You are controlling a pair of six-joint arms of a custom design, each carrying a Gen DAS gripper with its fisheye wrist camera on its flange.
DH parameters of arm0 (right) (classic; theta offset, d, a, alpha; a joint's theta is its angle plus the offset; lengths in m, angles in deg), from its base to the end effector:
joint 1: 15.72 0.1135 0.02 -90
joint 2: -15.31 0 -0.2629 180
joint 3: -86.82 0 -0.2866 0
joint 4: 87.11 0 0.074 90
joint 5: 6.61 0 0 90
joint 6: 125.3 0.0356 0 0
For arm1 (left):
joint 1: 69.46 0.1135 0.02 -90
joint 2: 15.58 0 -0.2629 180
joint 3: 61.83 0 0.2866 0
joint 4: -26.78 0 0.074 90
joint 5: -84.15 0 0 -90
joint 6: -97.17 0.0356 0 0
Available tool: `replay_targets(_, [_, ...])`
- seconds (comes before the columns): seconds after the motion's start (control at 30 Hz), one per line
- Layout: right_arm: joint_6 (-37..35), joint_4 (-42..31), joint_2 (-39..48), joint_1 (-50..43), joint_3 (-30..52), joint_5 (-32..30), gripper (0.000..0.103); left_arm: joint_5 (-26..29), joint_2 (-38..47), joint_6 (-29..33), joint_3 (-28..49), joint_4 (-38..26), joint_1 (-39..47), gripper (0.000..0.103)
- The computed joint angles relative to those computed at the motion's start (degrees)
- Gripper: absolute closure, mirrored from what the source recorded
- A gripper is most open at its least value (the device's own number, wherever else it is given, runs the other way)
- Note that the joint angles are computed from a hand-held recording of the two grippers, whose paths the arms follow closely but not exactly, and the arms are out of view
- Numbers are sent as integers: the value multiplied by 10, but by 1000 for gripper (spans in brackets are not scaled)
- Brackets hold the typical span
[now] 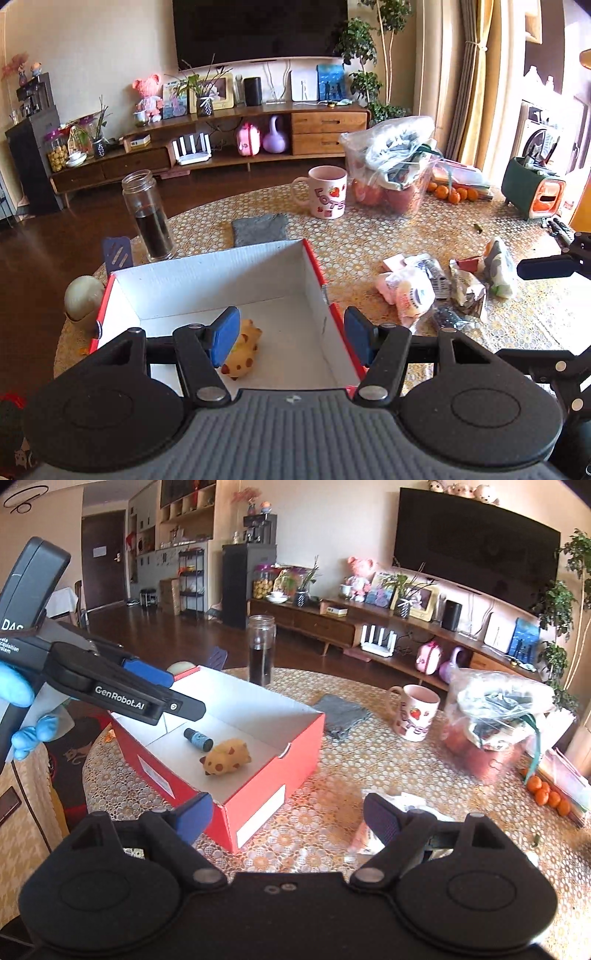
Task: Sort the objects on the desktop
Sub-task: 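Withdraw both tools from the box back over the table, then grasp the white-and-grey package with the right tool while the left tool grasps the blueberry bag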
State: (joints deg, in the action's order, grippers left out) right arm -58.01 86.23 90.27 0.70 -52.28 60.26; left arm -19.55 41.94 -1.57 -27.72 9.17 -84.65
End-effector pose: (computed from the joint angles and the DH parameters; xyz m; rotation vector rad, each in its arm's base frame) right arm 0.2551 0.0898 0.1372 -0.9458 2.0350 0.4003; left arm 0.2181 -0.0505 0.1501 0.0037 2.2628 0.0522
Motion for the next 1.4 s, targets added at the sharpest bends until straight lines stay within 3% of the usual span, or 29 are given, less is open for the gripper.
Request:
replay_targets(0.27, [-42, 31, -82, -117, -89, -54, 13, -104, 43, -84, -14, 60, -166, 41])
replay_targets(0.47, [-46, 74, -62, -209, -115, -90, 11, -166, 142, -110, 2, 147, -257, 24])
replay_targets(0.6, [-48, 111, -20, -265, -117, -103, 9, -174, 219, -118, 26, 200, -287, 21])
replay_targets(0.73, [-61, 163, 27, -317, -119, -114, 3, -179, 298, -121, 57, 245, -305, 14])
replay_targets(0.83, [-66, 189, 69, -353, -111, -122, 1, -185, 346, -122, 73, 275, -313, 1])
replay_targets(1.03, [-68, 227, 143, -379, -81, -103, 1, -190, 427, -116, 118, 306, -300, 1])
replay_targets(1.4, [-26, 290, 235, -342, -22, -49, 1, -185, 526, -93, 198, 315, -260, 1])
